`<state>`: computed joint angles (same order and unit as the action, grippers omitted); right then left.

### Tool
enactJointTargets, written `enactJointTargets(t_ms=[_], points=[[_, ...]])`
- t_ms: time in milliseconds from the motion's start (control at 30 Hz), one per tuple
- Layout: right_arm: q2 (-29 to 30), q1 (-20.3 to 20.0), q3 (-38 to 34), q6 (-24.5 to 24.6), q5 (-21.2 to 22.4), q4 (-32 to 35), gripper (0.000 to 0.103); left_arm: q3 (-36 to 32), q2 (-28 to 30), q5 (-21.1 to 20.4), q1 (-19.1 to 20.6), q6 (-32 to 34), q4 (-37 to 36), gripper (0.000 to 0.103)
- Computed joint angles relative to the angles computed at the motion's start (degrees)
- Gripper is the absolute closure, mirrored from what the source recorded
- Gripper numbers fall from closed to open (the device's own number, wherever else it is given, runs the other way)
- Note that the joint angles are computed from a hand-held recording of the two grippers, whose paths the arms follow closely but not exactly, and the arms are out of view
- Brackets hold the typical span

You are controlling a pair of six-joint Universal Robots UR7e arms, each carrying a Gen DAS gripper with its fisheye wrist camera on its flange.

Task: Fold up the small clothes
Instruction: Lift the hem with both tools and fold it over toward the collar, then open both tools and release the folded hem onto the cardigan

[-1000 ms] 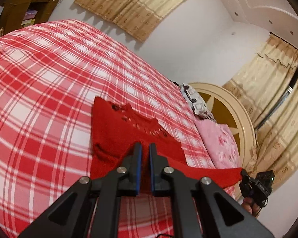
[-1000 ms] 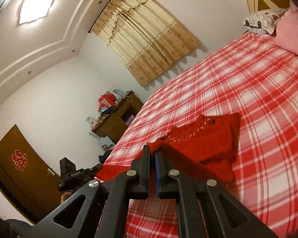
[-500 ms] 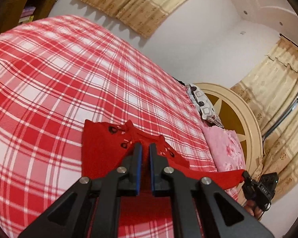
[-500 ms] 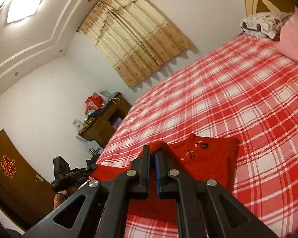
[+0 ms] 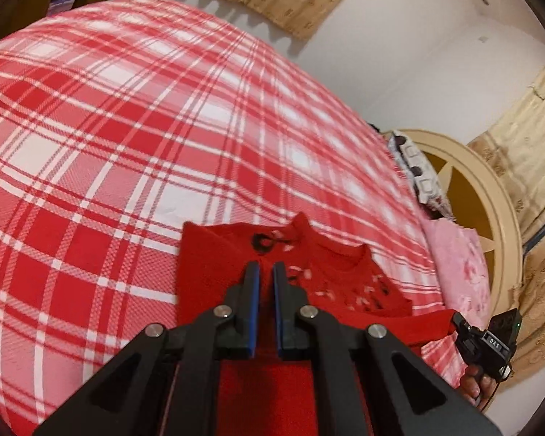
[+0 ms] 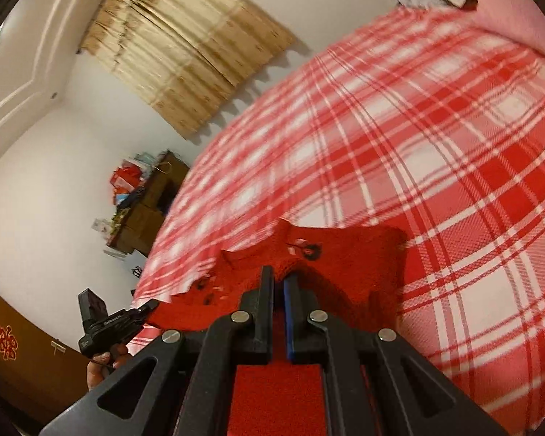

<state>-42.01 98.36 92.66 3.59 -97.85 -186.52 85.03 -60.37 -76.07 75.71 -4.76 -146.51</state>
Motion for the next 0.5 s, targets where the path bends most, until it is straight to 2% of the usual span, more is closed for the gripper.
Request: enactJointTargets(t_ms=[67,100,167,200,233,267,300,333,367,433,500], points=[[1.6,-0.9,-3.0,-0.4,0.1,2.8,0.099,-0.7,1.0,0.5,0.4,0.4,-0.3,0.095],[2.3,-0.9,-4.0,-0.8,-0.6,3.3,0.098,-0.6,1.3,2.2,0.2,1.0,-1.5,0.095],[3.8,-1.3,-6.4,-0.7,-1.2,2.8,0.095,-0.5,1.5,2.8,0.3,1.4,-3.5,0.094],[4.2,-1.4,-7.2,-1.5,-0.9,2.4,0.092,0.0,1.2,3.0,0.4,1.2,-4.9,0.089],[4.5,-1.1,-7.5,-2.6,-1.7,1.1,0.077,0.4,0.8,2.9,0.5,1.2,-5.7,0.086],[4.9,-0.3,-7.5,-4.7,-3.6,-0.9,0.057,0.9,0.3,2.4,0.7,1.4,-6.1,0.078],[5.1,0.2,-7.5,-6.0,-4.3,-1.5,0.05,2.0,-0.6,2.7,0.5,2.1,-6.7,0.066],[5.2,0.9,-7.3,-7.8,-5.1,-1.6,0.045,3.2,-1.4,4.0,0.0,3.4,-7.5,0.061],[5.3,1.4,-7.1,-9.1,-6.0,-1.2,0.045,5.4,-2.8,5.6,-0.7,5.4,-9.0,0.055],[5.9,3.3,-7.4,-11.5,-11.2,1.7,0.045,8.1,-4.7,7.2,-1.6,8.0,-9.9,0.047],[6.2,4.5,-8.0,-11.9,-14.1,8.3,0.045,11.5,-6.9,8.5,-2.7,10.4,-10.7,0.035]])
